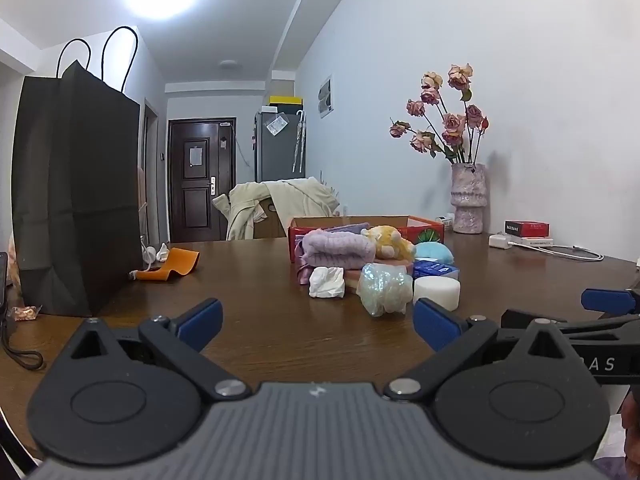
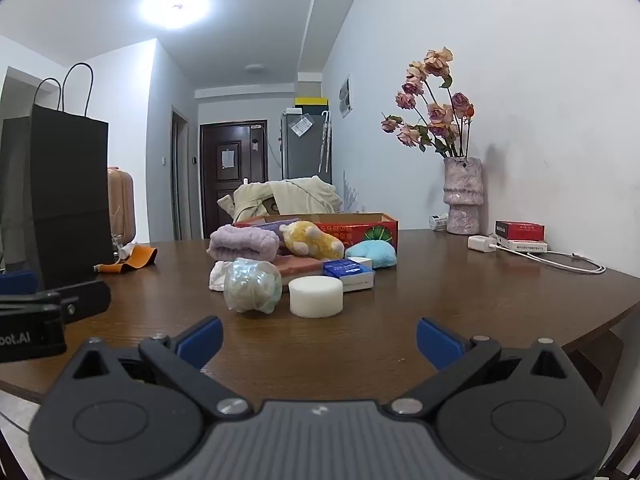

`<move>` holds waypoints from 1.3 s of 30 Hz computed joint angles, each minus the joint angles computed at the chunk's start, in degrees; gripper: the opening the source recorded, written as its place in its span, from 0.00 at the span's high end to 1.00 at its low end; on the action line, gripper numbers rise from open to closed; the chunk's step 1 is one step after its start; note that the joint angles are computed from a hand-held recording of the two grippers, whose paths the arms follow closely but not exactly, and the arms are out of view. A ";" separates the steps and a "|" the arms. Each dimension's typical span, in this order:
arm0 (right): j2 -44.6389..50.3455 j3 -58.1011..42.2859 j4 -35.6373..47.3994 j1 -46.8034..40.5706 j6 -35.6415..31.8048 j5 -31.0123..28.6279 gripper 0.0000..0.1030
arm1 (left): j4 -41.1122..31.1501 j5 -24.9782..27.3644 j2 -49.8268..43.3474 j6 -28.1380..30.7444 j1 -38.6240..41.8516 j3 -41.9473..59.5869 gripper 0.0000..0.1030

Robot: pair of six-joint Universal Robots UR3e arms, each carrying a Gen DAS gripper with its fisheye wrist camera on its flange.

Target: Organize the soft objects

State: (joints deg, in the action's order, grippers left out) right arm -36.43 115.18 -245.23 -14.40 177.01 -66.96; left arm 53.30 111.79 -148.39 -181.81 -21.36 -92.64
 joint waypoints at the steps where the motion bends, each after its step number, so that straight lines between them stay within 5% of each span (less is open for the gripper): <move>1: 0.23 -0.07 -0.36 -0.21 -0.14 0.36 0.00 | 0.27 0.08 0.12 -0.18 -0.01 -0.35 0.00; 39: 1.17 -5.35 3.74 1.41 2.51 -4.45 0.00 | -1.62 -0.49 0.74 -0.18 0.53 0.80 0.00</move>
State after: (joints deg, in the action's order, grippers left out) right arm -35.26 109.83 -241.49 -13.00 179.52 -71.41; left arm 51.67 111.30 -147.65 -182.00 -20.83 -91.84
